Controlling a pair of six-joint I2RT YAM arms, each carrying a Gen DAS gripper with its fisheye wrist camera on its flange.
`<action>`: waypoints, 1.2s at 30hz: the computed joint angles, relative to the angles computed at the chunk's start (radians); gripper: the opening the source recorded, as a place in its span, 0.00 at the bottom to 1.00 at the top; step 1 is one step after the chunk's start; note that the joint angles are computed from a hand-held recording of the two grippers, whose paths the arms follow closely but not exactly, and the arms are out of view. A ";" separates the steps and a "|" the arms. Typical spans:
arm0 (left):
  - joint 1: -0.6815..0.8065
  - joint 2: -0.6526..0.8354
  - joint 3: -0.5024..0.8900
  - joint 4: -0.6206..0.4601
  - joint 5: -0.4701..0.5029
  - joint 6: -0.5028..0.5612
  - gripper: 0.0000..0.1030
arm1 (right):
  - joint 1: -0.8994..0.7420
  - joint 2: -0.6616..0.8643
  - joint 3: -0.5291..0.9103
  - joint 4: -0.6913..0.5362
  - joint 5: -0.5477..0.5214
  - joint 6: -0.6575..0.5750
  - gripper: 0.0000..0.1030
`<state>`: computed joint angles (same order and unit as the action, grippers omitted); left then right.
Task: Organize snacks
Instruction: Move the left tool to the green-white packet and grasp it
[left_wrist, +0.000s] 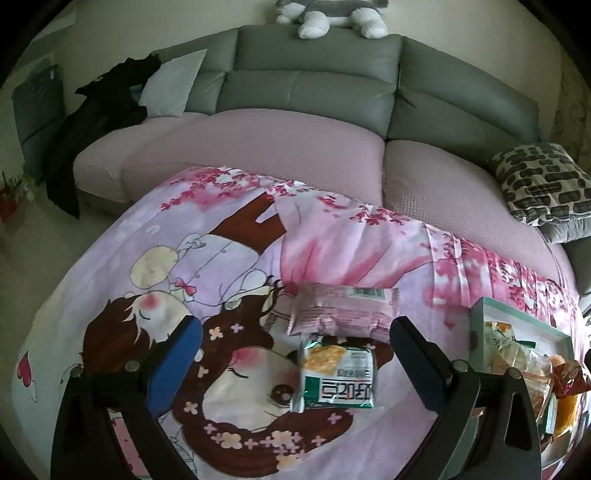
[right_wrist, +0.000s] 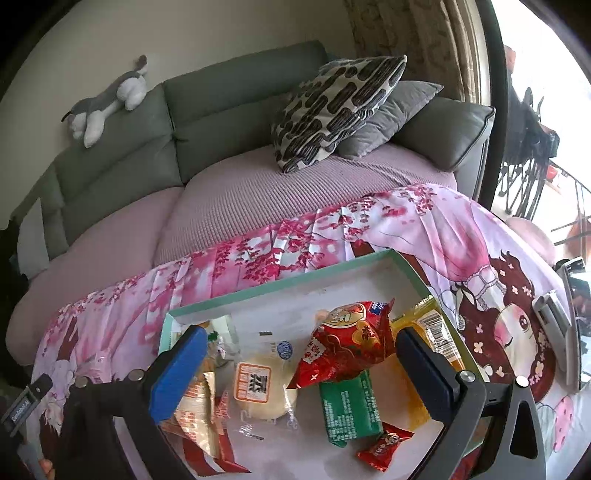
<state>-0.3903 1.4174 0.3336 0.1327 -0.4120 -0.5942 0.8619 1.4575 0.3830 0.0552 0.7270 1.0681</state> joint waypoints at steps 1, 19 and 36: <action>0.006 -0.002 -0.003 0.000 0.004 0.002 0.98 | 0.005 0.003 0.006 -0.006 0.006 0.003 1.00; 0.078 0.090 -0.008 0.042 0.115 0.048 0.98 | 0.117 0.274 0.228 0.081 -0.069 -0.143 1.00; 0.032 0.357 0.083 0.132 0.199 0.066 0.98 | 0.148 0.309 0.256 0.110 -0.076 -0.155 1.00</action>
<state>-0.3580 1.7745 0.4170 0.2649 -0.2125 -0.5279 1.0096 1.7660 0.6389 0.1649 0.6514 0.9130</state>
